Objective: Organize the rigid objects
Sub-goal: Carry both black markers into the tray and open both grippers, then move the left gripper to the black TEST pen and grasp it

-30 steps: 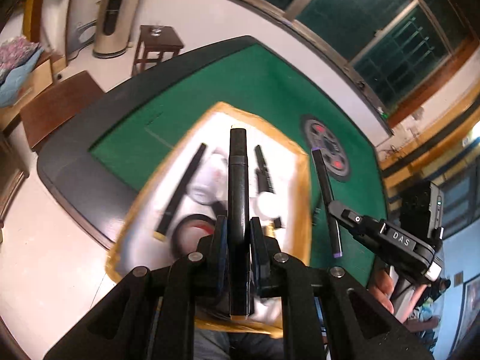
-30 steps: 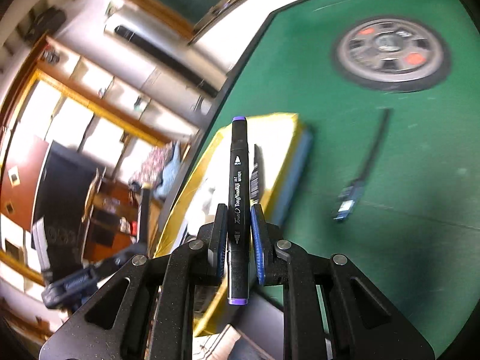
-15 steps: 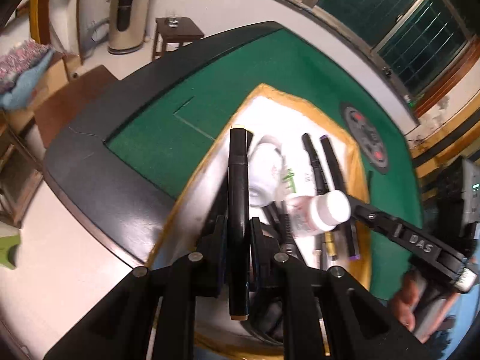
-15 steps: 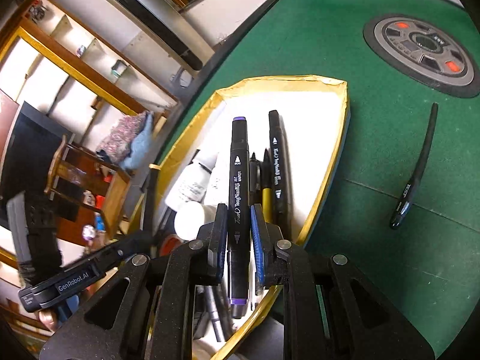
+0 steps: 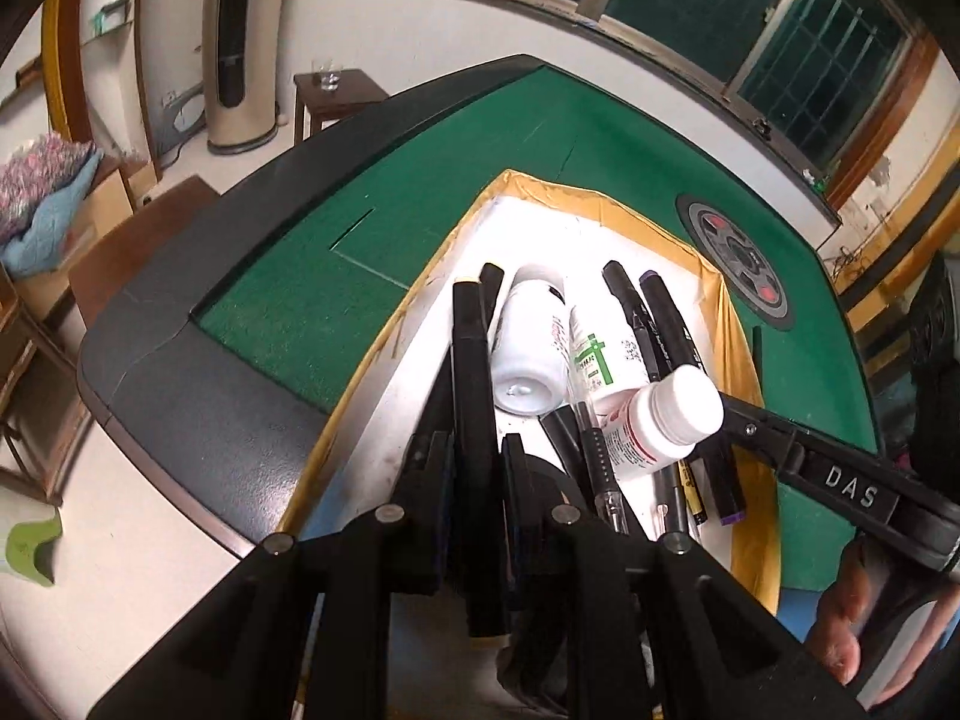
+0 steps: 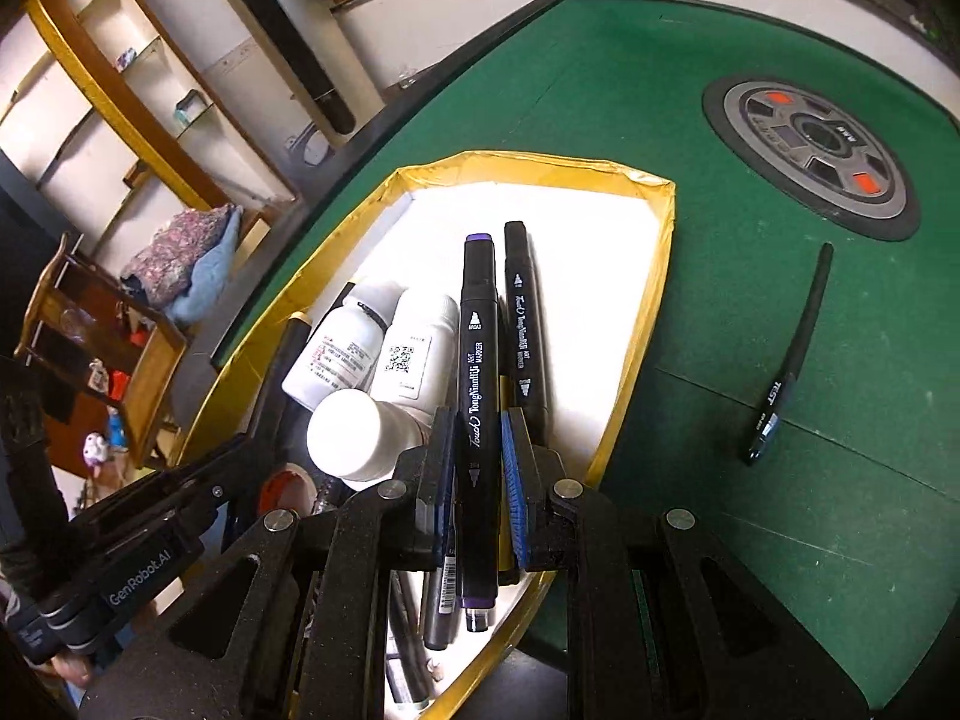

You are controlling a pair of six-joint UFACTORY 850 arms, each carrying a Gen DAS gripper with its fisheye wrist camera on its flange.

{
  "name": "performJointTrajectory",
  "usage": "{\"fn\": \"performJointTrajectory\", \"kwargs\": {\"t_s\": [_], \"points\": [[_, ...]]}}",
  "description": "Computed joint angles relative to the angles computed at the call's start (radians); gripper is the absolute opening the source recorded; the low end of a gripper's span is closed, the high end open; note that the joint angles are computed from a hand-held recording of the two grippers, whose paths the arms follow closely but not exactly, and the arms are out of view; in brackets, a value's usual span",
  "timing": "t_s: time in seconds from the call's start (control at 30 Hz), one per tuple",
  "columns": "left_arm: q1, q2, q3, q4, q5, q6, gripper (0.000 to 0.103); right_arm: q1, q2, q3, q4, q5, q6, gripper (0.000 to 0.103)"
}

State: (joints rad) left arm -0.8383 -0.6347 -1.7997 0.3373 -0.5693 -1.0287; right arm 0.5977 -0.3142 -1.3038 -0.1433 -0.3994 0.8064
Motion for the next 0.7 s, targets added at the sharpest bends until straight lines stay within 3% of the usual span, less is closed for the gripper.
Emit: {"fn": "performJointTrajectory", "kwargs": {"t_s": [0.03,0.1,0.17,0.33,0.5,0.53,0.6,0.7], "points": [[0.0,0.003,0.005,-0.003,0.012,0.012,0.019,0.001,0.001,0.0,-0.008,-0.006,0.011,0.015],[0.002,0.014,0.029,-0.02,0.053,0.032,0.036,0.0,-0.002,-0.007,-0.015,-0.02,0.029,0.015],[0.001,0.03,0.059,-0.021,0.096,0.043,0.041,-0.002,0.006,0.001,-0.017,-0.018,0.064,0.015],[-0.014,0.065,0.119,0.066,0.144,-0.003,0.045,0.008,0.037,0.038,-0.083,0.021,0.232,0.015],[0.0,0.109,0.177,-0.033,0.23,0.094,0.048,0.011,0.038,0.029,-0.07,0.036,0.259,0.016],[-0.001,0.113,0.179,-0.018,0.231,0.073,0.05,0.008,0.043,0.034,-0.09,0.046,0.284,0.016],[-0.011,0.121,0.185,0.1,0.229,-0.048,0.063,0.001,0.066,0.058,-0.15,0.076,0.381,0.016],[-0.015,0.149,0.22,0.267,0.284,-0.235,0.066,-0.008,0.104,0.101,-0.164,0.133,0.407,0.016]]}}
